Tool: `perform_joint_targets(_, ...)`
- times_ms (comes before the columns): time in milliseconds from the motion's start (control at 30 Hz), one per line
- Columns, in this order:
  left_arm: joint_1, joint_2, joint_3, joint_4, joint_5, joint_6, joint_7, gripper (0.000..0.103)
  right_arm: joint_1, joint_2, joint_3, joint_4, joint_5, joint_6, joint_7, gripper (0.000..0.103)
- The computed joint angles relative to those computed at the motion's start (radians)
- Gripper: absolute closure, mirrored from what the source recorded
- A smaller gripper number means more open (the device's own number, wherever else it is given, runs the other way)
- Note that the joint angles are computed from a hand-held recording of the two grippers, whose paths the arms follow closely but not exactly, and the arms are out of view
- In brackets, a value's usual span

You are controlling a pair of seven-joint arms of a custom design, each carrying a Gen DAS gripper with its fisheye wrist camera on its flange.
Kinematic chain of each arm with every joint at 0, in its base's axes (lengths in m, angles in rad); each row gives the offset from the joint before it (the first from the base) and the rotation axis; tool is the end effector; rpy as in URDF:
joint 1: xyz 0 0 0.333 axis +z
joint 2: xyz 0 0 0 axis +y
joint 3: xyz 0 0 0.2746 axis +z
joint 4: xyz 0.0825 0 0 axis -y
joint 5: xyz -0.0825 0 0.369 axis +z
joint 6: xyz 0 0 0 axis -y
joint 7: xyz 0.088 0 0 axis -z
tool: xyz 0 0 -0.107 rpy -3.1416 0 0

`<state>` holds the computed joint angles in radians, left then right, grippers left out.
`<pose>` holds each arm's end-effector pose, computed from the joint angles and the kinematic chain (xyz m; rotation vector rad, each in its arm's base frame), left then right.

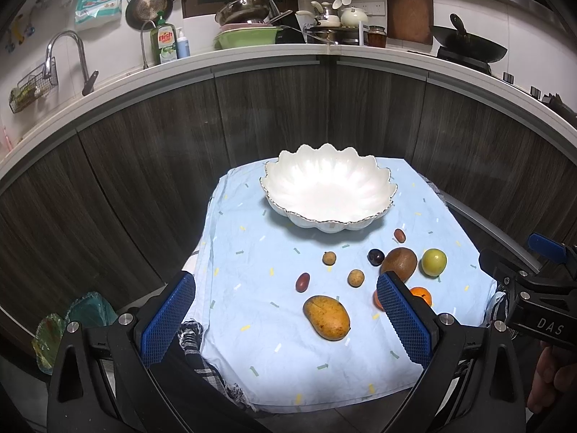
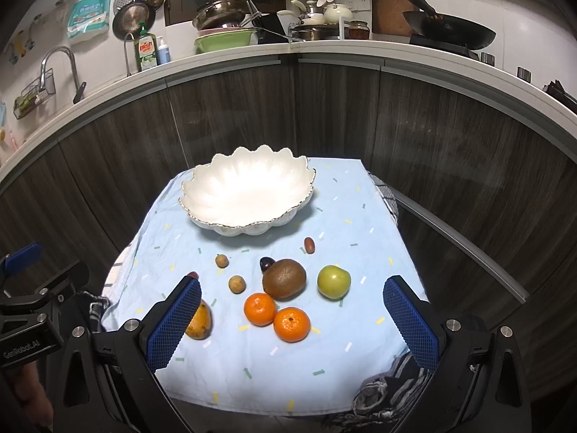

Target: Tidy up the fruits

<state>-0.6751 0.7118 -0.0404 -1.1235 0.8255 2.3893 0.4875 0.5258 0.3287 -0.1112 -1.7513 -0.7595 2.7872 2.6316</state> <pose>0.5778 -0.4805 0.4283 -1.6391 1.7649 -0.7636 0.5878 0.3007 0.4234 -1.7084 1.7091 -0.7169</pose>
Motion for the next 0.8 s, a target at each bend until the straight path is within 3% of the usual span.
perform_joint_targets(467, 0.004, 0.001, -0.004, 0.0, -0.011, 0.0, 0.023, 0.0, 0.0, 0.002, 0.0, -0.003, 0.019, 0.005, -0.012, 0.001)
perform_joint_targets(800, -0.002, 0.066, -0.007, 0.102, -0.055, -0.033, 0.103, 0.0, -0.002, 0.016, 0.002, 0.004, 0.063, 0.016, -0.05, 0.001)
